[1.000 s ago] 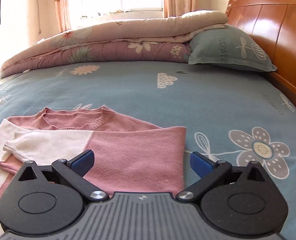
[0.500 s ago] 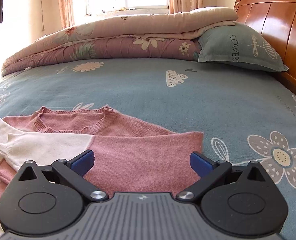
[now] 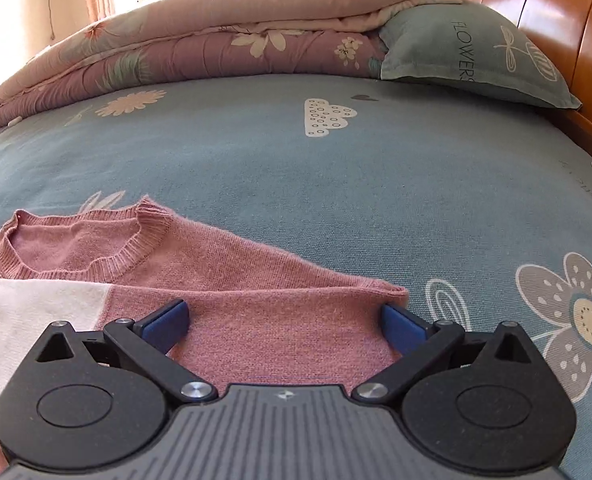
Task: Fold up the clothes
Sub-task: 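Withdraw the open right gripper back over the sweater body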
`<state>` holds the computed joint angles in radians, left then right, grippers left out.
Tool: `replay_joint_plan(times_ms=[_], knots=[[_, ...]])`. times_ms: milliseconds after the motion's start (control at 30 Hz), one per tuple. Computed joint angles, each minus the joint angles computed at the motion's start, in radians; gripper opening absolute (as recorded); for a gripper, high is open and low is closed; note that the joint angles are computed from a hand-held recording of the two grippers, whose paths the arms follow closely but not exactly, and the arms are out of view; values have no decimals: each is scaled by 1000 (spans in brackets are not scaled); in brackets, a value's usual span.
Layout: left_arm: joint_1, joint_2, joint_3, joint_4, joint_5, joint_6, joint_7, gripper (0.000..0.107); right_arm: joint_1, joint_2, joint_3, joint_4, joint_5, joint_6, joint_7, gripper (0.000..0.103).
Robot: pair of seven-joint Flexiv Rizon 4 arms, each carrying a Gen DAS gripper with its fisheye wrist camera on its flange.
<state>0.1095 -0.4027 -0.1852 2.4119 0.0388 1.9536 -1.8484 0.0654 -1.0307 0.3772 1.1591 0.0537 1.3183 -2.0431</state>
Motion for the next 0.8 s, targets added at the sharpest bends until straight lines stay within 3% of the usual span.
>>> replay_joint_plan(times_ms=[133, 300, 533, 667, 800], knots=[[22, 5, -17, 9, 9, 6, -20, 102, -91, 101, 114, 164, 27, 90, -124, 103], [-27, 20, 28, 21, -17, -1, -16, 102, -258, 226, 283, 359, 91, 43, -275, 103], [-38, 12, 40, 30, -20, 26, -23, 102, -303, 371, 257, 619, 209, 64, -373, 103], [-71, 6, 67, 31, -34, 41, -14, 102, -290, 430, 192, 733, 262, 87, -324, 103], [-107, 4, 93, 29, -60, 41, 3, 102, -376, 453, 258, 842, 310, 204, -368, 103]])
